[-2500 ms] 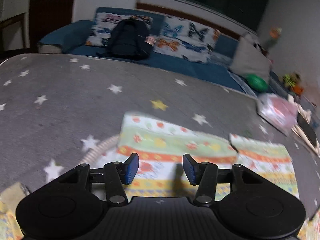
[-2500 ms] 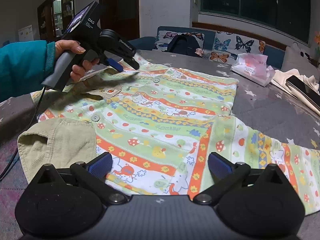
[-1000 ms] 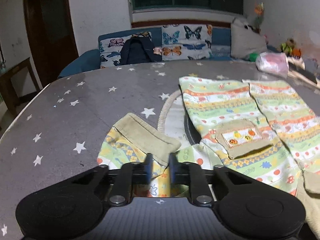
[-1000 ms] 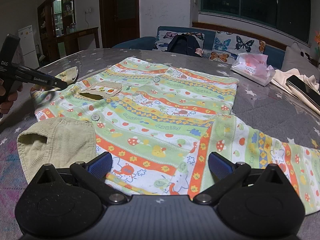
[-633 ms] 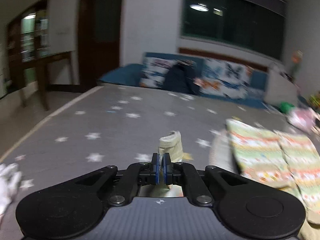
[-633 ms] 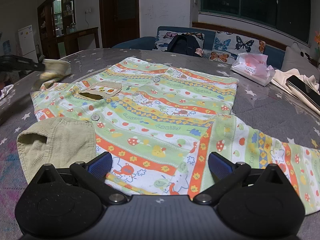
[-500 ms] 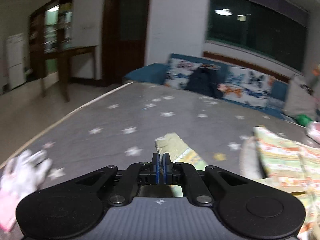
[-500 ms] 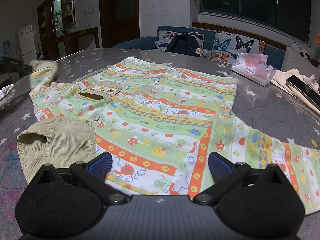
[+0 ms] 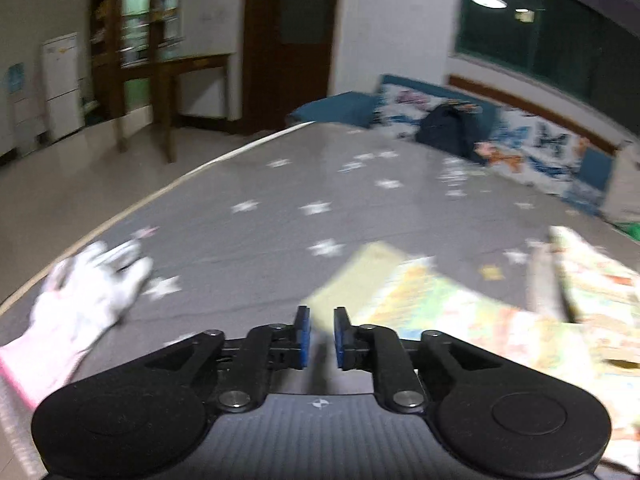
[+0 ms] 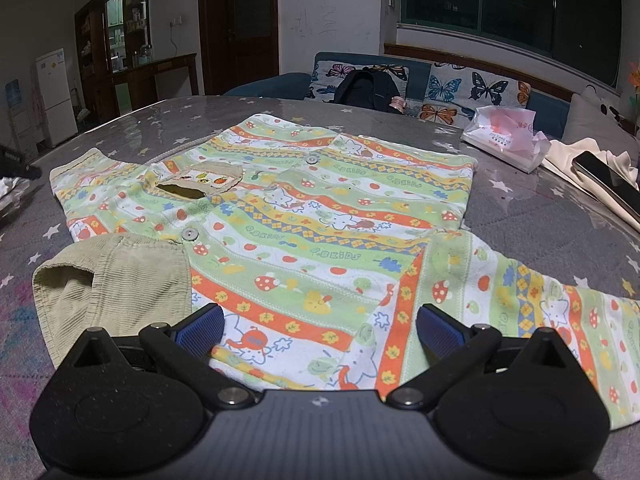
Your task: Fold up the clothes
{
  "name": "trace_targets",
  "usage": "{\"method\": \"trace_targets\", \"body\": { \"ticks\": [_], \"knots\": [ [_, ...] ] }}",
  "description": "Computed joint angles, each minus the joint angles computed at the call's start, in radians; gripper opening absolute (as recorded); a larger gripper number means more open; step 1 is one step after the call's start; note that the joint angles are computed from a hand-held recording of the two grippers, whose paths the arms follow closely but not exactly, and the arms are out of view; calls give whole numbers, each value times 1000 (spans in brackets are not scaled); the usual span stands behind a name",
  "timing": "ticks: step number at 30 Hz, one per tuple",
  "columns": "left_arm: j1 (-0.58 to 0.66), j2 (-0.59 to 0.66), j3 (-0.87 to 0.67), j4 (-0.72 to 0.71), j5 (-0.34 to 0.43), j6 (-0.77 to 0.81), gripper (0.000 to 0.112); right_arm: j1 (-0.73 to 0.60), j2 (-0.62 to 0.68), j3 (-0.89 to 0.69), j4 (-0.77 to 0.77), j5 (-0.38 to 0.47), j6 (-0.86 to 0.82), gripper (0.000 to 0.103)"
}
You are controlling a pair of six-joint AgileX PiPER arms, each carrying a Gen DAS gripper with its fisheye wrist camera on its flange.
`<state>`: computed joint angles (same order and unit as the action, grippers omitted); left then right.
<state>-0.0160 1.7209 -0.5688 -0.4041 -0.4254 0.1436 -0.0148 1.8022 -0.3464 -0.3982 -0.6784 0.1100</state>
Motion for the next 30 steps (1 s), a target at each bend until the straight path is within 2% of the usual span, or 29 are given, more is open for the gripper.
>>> {"method": "trace_targets", "body": {
  "ticks": [3, 7, 10, 13, 18, 21, 24, 30],
  "knots": [
    [-75, -3, -21, 4, 24, 11, 32, 0, 0, 0, 0, 0, 0, 103],
    [-185, 38, -61, -131, 20, 150, 46, 0, 1, 0, 1, -1, -1, 103],
    [-244, 81, -77, -243, -11, 275, 47, 0, 1, 0, 1, -1, -1, 103],
    [-287, 135, -87, -356, -67, 393, 49, 0, 1, 0, 1, -1, -1, 103],
    [-374, 189, -66, -474, -253, 529, 59, 1, 1, -2, 0, 2, 0, 103],
    [-364, 163, -90, -553, -183, 598, 61, 1, -2, -2, -2, 7, 3, 103],
    [-357, 123, -104, -605, -109, 622, 71, 4, -8, -2, 1, 15, 1, 103],
    [-419, 61, -87, -663, -91, 628, 93, 6, -48, 11, 19, 45, 19, 103]
  ]
}}
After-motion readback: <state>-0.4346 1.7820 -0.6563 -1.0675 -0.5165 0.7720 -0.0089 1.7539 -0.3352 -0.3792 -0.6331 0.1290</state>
